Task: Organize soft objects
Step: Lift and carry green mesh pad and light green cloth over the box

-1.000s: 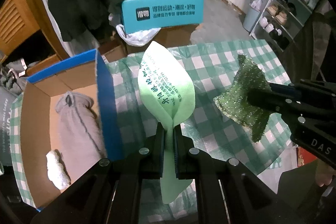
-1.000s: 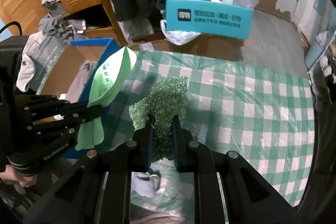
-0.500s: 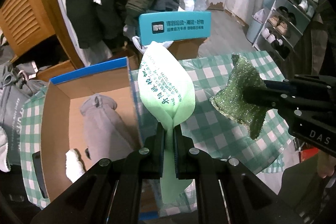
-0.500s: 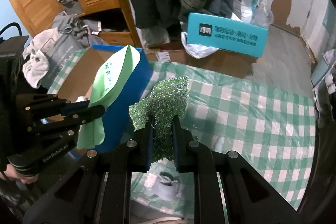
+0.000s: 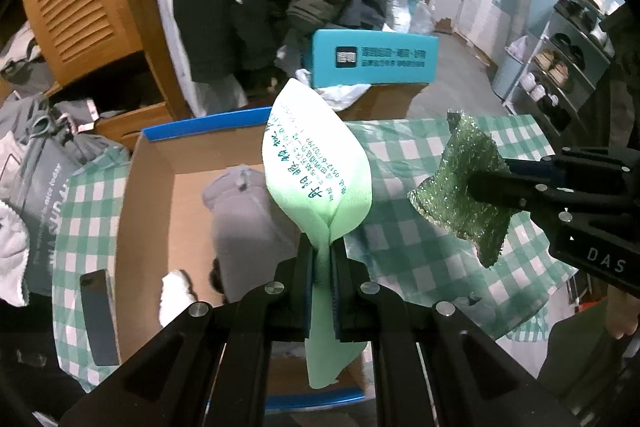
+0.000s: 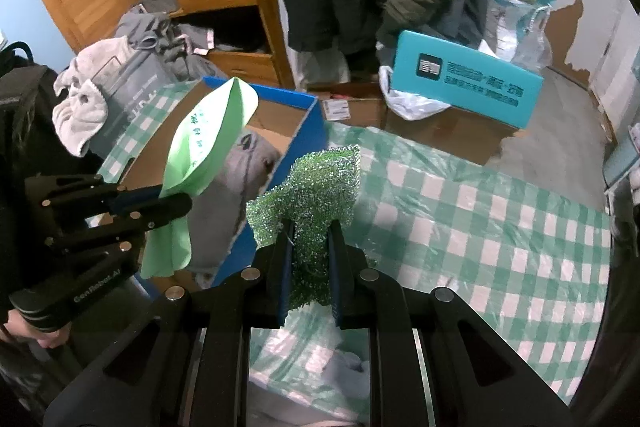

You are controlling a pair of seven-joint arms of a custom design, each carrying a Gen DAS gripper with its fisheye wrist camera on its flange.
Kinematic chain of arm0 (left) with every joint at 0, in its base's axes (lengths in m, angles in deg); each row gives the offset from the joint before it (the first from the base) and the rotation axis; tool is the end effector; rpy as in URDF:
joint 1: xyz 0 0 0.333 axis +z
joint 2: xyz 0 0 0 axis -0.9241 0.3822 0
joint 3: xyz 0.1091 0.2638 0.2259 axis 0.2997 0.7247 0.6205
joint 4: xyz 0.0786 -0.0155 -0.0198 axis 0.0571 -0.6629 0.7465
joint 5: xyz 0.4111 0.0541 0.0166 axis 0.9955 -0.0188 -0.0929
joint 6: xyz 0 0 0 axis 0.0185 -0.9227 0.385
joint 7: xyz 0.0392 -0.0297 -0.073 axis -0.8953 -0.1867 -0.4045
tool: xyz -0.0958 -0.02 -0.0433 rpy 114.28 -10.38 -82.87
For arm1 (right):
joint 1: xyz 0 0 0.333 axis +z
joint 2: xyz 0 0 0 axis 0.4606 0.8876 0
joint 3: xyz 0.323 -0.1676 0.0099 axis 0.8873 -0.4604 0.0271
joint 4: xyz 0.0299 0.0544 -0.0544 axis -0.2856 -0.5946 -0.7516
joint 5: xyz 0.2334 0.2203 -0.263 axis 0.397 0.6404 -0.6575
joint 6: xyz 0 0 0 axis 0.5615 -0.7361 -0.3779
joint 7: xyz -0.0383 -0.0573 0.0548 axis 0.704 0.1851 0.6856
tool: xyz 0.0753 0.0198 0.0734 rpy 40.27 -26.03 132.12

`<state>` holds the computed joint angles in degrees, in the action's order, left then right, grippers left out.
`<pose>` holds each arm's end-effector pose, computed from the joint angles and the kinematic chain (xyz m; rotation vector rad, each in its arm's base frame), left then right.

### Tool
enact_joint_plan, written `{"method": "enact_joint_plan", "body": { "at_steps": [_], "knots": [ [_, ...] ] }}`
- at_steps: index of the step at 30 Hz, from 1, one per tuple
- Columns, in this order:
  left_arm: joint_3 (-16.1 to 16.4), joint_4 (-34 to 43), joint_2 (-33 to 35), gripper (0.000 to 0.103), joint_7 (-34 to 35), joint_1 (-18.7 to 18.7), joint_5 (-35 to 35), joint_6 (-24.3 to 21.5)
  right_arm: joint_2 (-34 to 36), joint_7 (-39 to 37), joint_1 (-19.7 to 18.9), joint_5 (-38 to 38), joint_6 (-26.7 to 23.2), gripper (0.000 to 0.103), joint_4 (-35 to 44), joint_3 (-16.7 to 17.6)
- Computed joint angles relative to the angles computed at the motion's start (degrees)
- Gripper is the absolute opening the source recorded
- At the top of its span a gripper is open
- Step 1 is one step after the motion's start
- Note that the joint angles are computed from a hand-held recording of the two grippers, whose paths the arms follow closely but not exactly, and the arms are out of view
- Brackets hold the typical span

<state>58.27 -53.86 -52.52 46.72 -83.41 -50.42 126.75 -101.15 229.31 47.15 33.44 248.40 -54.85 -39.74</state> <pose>0.5017 -0.2671 0.4461 -1.1551 2.6150 -0.7582 0.4233 0.2564 0.4588 -1.7261 1.9414 -0.3804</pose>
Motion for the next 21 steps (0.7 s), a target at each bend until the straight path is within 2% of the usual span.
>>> {"method": "enact_joint_plan", "body": {
  "at_steps": [15,21],
  "knots": [
    [1.78,-0.21,1.84,0.008,-2.03,3.19,2.41,1.35,8.68,-3.68,2.60,0.99,-1.43,0.014,9.40,-0.16],
    [2.33,0.42,3.42,0.008,-3.71,4.65,3.71,1.30,12.49,-6.88,3.64,3.85,-1.09,0.014,12.90,-0.69]
  ]
}}
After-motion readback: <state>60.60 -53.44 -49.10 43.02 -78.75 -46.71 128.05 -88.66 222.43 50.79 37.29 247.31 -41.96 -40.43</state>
